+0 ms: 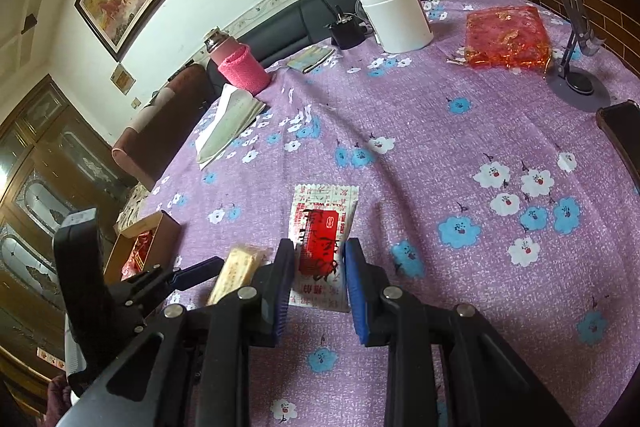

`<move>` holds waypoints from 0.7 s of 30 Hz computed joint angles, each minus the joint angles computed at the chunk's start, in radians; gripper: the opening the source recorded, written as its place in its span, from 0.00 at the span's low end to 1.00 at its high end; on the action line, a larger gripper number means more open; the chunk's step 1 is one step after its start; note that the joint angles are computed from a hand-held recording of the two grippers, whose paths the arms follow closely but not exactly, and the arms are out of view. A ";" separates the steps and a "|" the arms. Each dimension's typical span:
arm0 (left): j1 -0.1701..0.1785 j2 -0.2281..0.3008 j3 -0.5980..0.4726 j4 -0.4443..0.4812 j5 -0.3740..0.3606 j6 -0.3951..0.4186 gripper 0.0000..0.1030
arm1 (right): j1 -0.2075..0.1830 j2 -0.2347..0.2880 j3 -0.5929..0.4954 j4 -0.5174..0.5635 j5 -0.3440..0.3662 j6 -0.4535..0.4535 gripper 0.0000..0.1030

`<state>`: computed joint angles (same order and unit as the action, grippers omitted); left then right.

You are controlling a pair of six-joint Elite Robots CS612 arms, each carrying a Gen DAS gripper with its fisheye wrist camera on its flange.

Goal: Organize snacks
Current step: 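Carry both held snacks over the box and open the left tool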

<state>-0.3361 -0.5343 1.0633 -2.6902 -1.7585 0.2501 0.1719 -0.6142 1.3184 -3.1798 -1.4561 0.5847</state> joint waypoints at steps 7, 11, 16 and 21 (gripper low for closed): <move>0.016 -0.012 0.011 0.012 -0.045 -0.040 0.32 | 0.002 0.001 -0.004 0.009 -0.005 -0.003 0.29; 0.035 -0.038 0.055 -0.031 -0.109 -0.090 0.32 | 0.002 0.002 -0.006 0.010 -0.003 -0.005 0.29; 0.083 -0.096 0.144 -0.159 -0.191 -0.204 0.32 | 0.004 0.004 -0.010 0.010 0.004 -0.020 0.29; 0.138 -0.135 0.203 -0.256 -0.165 -0.290 0.32 | 0.011 0.009 -0.019 0.032 -0.008 -0.039 0.29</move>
